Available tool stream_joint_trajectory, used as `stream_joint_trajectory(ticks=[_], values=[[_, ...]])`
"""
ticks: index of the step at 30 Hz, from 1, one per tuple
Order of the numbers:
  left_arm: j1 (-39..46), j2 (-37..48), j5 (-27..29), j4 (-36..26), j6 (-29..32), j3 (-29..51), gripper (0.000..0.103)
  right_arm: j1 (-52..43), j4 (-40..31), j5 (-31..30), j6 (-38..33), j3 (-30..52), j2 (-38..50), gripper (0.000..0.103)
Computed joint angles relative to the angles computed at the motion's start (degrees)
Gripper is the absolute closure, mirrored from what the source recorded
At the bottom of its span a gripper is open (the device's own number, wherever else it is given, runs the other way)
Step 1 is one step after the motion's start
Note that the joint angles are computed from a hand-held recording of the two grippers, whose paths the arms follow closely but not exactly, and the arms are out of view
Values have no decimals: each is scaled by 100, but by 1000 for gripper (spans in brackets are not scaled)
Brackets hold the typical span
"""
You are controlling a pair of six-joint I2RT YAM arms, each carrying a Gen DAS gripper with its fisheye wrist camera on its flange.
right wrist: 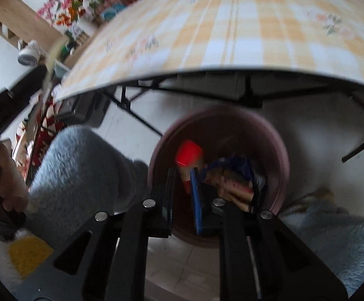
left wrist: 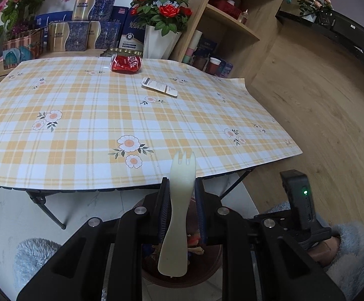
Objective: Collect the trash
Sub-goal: 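Carry the fork and snack tube over the bin and release the tube, then open the left tool to drop the white fork into the bin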
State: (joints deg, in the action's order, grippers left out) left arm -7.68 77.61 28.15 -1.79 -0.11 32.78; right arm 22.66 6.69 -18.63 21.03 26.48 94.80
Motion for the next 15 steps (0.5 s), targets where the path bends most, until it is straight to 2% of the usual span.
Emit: stream_joint_trajectory(ticks=[4, 11, 12, 13, 15], values=[[50, 62, 7, 87, -14, -32, 83, 37, -43, 100, 13, 31, -26, 87], [1, 319, 109, 307, 121, -108, 83, -475, 2, 434, 84, -374, -1071, 80], [-28, 373, 104, 330, 147, -110, 83, -566, 1, 496, 67, -468, -1332, 64], [-70, 457, 100, 385, 188, -119, 83, -619, 6, 555, 40, -527, -1514, 41], [-138, 568, 64, 446, 247, -118, 83, -654, 78, 866, -85, -733, -2061, 22]])
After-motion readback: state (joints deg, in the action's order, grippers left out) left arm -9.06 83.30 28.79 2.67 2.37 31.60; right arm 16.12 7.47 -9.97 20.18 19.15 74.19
